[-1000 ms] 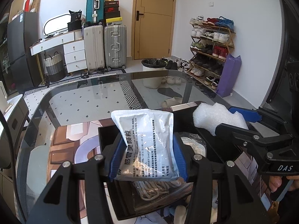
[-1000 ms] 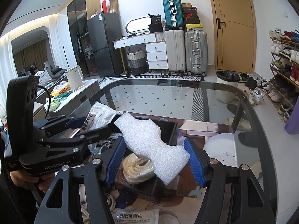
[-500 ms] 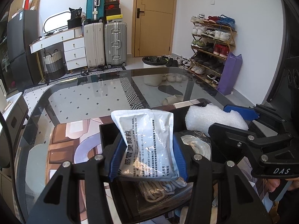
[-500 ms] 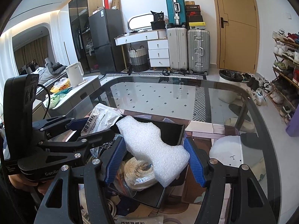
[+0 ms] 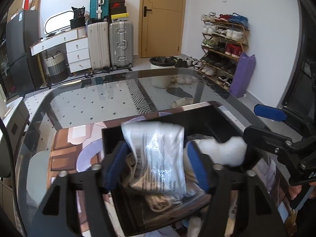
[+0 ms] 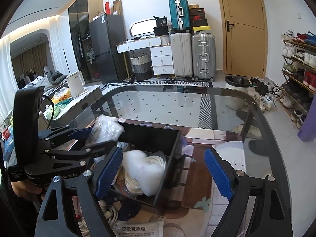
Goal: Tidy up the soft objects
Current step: 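Lower the pouch and foam sleeve into the black box and open both grippers, then move the left gripper to the red balloon bag while the right approaches the white plush toy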
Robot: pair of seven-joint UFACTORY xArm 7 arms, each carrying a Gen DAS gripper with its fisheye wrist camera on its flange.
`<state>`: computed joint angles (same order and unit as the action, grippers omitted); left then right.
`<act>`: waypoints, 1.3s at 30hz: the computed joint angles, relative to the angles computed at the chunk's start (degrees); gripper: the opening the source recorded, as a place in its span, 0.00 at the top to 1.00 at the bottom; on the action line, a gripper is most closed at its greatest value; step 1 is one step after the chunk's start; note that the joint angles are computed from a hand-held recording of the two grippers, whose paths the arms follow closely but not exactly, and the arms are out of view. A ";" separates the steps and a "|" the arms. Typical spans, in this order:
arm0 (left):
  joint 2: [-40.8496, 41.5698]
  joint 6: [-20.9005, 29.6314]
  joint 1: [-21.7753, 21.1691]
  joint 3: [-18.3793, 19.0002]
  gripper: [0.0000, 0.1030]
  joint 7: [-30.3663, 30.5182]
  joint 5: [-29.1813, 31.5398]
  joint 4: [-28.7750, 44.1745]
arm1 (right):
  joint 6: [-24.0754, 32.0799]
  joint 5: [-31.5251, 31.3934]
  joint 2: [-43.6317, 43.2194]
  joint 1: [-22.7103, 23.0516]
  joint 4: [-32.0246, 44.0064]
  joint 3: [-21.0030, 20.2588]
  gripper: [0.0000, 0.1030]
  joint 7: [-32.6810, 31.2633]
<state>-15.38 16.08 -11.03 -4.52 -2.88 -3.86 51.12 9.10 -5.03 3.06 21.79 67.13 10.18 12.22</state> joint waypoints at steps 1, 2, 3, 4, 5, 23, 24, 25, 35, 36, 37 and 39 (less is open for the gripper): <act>-0.49 0.44 -0.16 0.09 0.22 -0.11 -0.37 -0.10 | -0.23 -0.15 -0.66 -0.10 -0.72 -0.17 0.12 0.25; -1.04 0.13 -0.36 0.25 0.16 -0.02 -0.76 -0.53 | -0.85 -0.12 -1.78 -0.32 -2.13 -0.34 0.10 0.60; -1.86 -0.29 -0.89 0.69 0.13 0.55 -1.56 -1.15 | -1.20 0.25 -2.34 -0.48 -2.90 -0.30 0.08 0.52; -2.59 -0.68 -1.62 1.25 0.02 1.42 -2.53 -1.67 | -1.60 1.25 -3.17 -0.69 -4.01 -0.28 0.06 -0.08; -3.56 -1.27 -2.02 1.51 0.00 1.94 -3.10 -2.49 | -1.73 2.81 -3.98 -0.86 -5.02 -0.30 0.04 -1.22; -15.14 -0.13 3.08 -2.11 0.00 -6.04 3.58 -12.21 | 0.39 9.29 -10.58 1.55 -12.52 -0.22 0.01 -10.45; -15.93 0.02 3.23 -2.09 0.00 -6.43 3.78 -12.92 | 0.46 9.51 -10.75 1.59 -12.67 -0.18 0.01 -10.77; -16.43 0.08 3.36 -2.08 0.00 -6.66 4.04 -13.41 | 0.71 10.10 -11.03 1.81 -12.87 -0.30 0.01 -11.41; -20.71 -0.31 6.71 -4.24 0.00 -10.48 8.21 -18.00 | 2.25 13.87 -13.80 3.18 -15.49 -0.73 0.01 -15.11; -20.84 -0.04 6.84 -4.36 0.00 -10.56 8.58 -18.22 | 2.15 14.24 -14.12 3.38 -15.86 -0.87 0.01 -15.50; -21.06 0.12 6.68 -4.26 0.00 -10.57 8.72 -18.46 | 2.20 14.95 -14.38 3.82 -16.07 -1.18 0.01 -16.21; -21.31 0.01 6.90 -4.54 0.00 -11.09 9.08 -18.99 | 2.41 17.27 -14.87 5.05 -16.39 -2.13 0.01 -18.17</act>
<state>-36.68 16.09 -4.13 -9.07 -13.97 5.22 32.13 11.51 12.25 -11.81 26.84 50.74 8.06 -5.95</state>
